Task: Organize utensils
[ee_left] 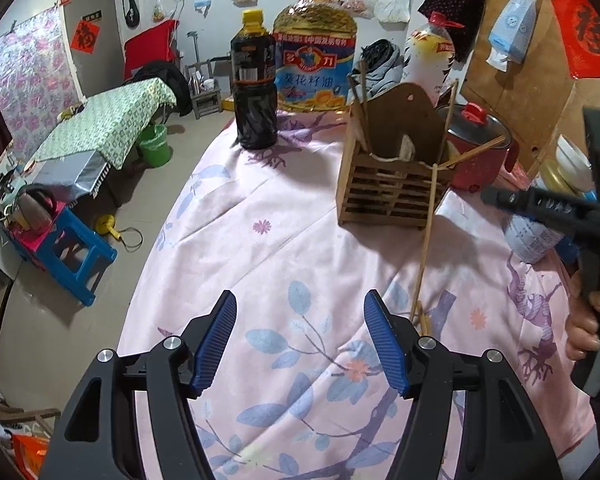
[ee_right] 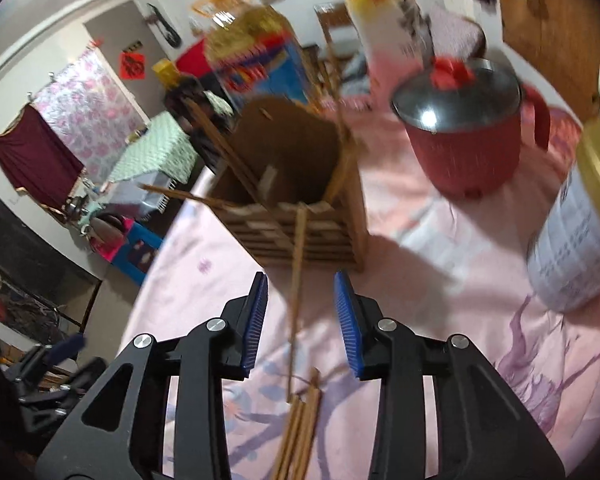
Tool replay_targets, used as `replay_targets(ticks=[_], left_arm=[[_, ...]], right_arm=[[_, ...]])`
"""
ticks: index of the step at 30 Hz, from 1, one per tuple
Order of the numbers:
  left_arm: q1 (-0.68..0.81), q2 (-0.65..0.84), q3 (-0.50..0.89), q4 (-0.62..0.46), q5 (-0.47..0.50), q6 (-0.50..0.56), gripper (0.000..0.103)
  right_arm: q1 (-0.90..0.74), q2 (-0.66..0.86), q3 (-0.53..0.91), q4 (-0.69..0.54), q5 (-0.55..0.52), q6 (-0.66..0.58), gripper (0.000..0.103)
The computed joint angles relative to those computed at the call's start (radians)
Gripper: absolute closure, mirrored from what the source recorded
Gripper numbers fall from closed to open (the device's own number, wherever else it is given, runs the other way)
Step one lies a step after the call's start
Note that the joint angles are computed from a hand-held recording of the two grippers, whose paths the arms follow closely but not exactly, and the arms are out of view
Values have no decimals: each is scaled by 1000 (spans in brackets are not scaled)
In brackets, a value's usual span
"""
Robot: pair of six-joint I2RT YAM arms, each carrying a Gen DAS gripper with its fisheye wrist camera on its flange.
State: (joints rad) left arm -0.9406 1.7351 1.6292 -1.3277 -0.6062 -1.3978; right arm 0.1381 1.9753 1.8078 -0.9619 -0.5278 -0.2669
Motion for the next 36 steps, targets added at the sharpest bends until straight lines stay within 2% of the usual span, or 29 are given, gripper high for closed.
replay_targets(ticks=[5, 9, 16, 17, 18, 22, 26, 31, 36], left_arm=[[16, 0, -24, 20, 24, 8, 38], [30, 8, -34, 33, 47, 18, 38], [38, 23, -27, 39, 58, 30, 38], [38, 26, -24, 40, 60, 32, 38], [37, 30, -19, 39, 59, 34, 38], [31, 34, -7, 34, 50, 39, 38], [38, 21, -18, 51, 44, 43, 38], [37, 25, 6, 40, 29, 43, 38], [27, 43, 25, 3, 32, 17, 38]], right_arm=[[9, 93, 57, -16, -16, 38, 64], [38, 108, 65, -14, -38, 44, 56], [114, 187, 125, 10, 40, 76, 57], [116, 200, 136, 9, 30, 79, 63], [114, 208, 138, 11, 10, 75, 94], [99, 87, 13, 89, -15, 32, 95], [70, -43, -27, 122, -92, 15, 95], [55, -135, -19, 382, -83, 186, 95], [77, -56, 60, 522, -34, 299, 95]])
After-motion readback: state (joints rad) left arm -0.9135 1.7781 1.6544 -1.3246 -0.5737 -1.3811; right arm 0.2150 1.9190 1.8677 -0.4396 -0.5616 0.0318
